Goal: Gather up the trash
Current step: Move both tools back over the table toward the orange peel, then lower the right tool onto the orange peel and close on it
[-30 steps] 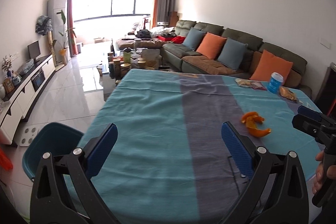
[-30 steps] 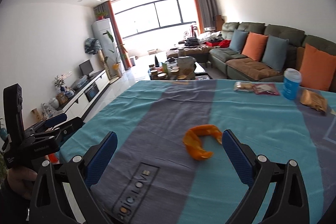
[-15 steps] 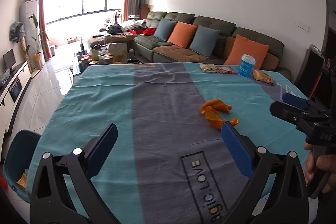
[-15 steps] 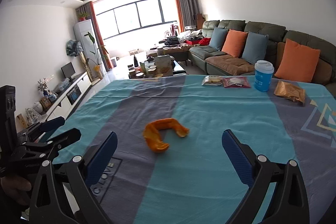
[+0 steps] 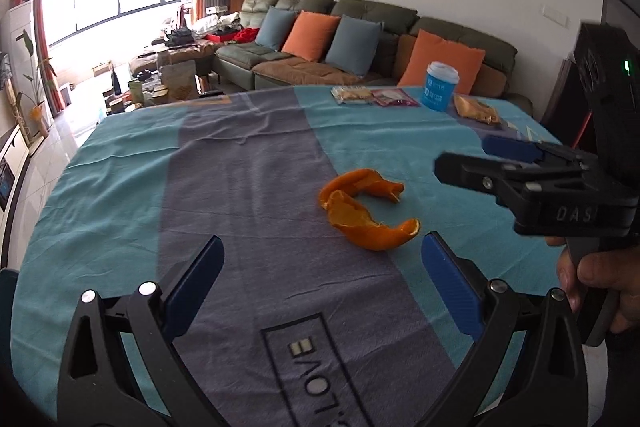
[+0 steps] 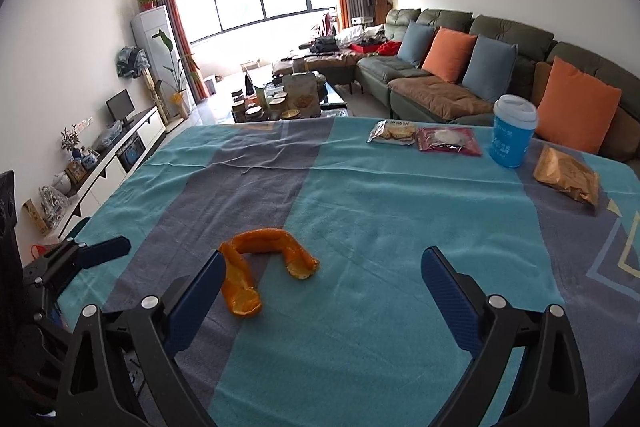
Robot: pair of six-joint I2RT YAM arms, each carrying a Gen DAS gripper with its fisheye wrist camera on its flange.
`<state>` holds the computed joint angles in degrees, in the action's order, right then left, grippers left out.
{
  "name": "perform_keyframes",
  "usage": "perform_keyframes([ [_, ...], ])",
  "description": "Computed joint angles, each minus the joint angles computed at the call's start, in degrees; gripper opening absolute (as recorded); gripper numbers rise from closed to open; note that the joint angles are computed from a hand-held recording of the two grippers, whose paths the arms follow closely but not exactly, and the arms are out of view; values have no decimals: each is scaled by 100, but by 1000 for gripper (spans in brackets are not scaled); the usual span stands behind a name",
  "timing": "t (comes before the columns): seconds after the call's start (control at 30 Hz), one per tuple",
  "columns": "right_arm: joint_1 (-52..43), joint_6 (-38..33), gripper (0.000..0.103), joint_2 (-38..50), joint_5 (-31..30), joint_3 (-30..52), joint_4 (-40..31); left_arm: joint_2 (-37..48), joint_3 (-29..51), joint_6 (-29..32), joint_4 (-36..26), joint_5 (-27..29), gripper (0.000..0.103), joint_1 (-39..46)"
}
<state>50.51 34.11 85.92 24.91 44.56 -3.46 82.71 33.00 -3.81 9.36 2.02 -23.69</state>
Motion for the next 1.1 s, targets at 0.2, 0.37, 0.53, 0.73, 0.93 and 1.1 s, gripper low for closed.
perform_keyframes([
  [0.2,-401,-388,84,577,-705,509,-119,993,788,36,-324,244,93,-159],
  [0.37,-606,-677,80,987,-1115,845,-230,1584,1325,140,-629,237,82,-278],
  [0.53,-705,-891,73,1248,-1482,1068,-356,1844,1540,172,-673,417,71,-154],
  [0.73,-750,-1062,53,1538,-1837,1288,-447,1868,1500,215,-535,771,54,-31],
  [0.93,-814,-1180,33,1655,-2015,1412,-539,1855,1447,87,-428,1107,42,153],
  [1.1,-837,-1206,18,1649,-2067,1418,-579,1838,1387,8,-313,1283,29,241],
])
